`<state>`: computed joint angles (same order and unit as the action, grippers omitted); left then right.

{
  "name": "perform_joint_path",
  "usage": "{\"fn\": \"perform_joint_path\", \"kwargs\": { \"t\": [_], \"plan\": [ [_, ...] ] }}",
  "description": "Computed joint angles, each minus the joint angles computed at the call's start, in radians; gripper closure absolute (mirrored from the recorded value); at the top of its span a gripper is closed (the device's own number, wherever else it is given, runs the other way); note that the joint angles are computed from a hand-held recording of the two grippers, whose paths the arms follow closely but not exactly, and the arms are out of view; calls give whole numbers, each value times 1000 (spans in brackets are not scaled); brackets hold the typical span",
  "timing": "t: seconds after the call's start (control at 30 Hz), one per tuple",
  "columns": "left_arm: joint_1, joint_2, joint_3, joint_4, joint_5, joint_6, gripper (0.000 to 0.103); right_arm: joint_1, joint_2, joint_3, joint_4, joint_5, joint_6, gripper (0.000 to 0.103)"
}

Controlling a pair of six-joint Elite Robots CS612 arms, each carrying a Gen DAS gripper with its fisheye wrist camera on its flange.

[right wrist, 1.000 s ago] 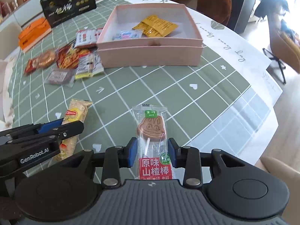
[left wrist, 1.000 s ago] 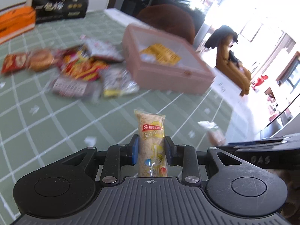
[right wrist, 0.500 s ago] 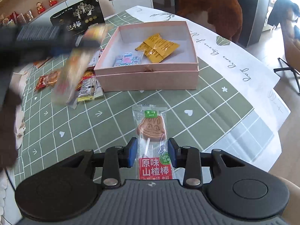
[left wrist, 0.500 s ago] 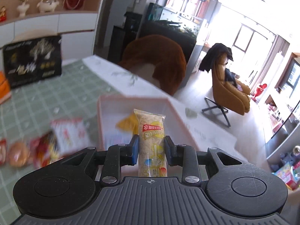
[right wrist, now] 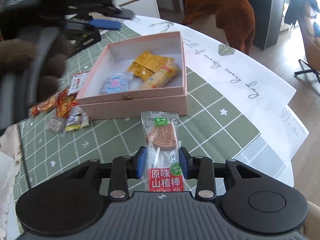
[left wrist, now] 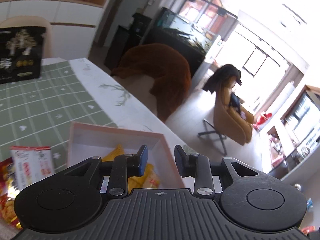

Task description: Organize snacks

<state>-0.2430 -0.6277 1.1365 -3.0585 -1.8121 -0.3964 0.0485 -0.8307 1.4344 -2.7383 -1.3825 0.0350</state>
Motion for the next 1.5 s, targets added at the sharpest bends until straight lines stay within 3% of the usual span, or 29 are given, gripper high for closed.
{"fn": "perform_joint_path", "kwargs": {
  "t": [0.3,0.4,0.5,0.6,0.67,0.73,0.87,1.0,1.1,1.33,1.4,1.43,1.5],
  "plan": [
    [35,-102,269,-13,152,-141,70,-11,13,-60,-76,56,-6,68],
    [45,-127,332,-6,189,-178,70,-2,59,-175,-67,72,-8,68],
    [59,-151,361,20,209,-163,70,9,140,-335,-23,97,-28,59],
    [71,-176,381,27,259,-138,70,32,202,-461,72,29,-35,59],
    [86,-178,382,27,278,-147,70,42,203,-457,73,26,-44,59],
    [101,-171,371,36,282,-160,70,48,194,-430,86,73,-43,58],
    [120,-151,342,38,246,-139,70,78,178,-375,133,117,-74,58],
    [138,-105,276,21,144,-93,70,118,168,-326,155,131,-102,56],
    [146,-73,230,23,93,-68,70,146,183,-323,149,77,-62,48],
    [156,-68,243,37,110,-68,70,196,254,-395,158,-120,-19,38],
    [161,-66,244,55,90,-62,70,197,260,-385,103,-129,0,38],
    [161,-67,246,65,85,-53,70,198,260,-382,91,-135,3,47],
    [158,-72,256,77,86,-28,70,196,255,-376,87,-126,-7,53]
  ]
}}
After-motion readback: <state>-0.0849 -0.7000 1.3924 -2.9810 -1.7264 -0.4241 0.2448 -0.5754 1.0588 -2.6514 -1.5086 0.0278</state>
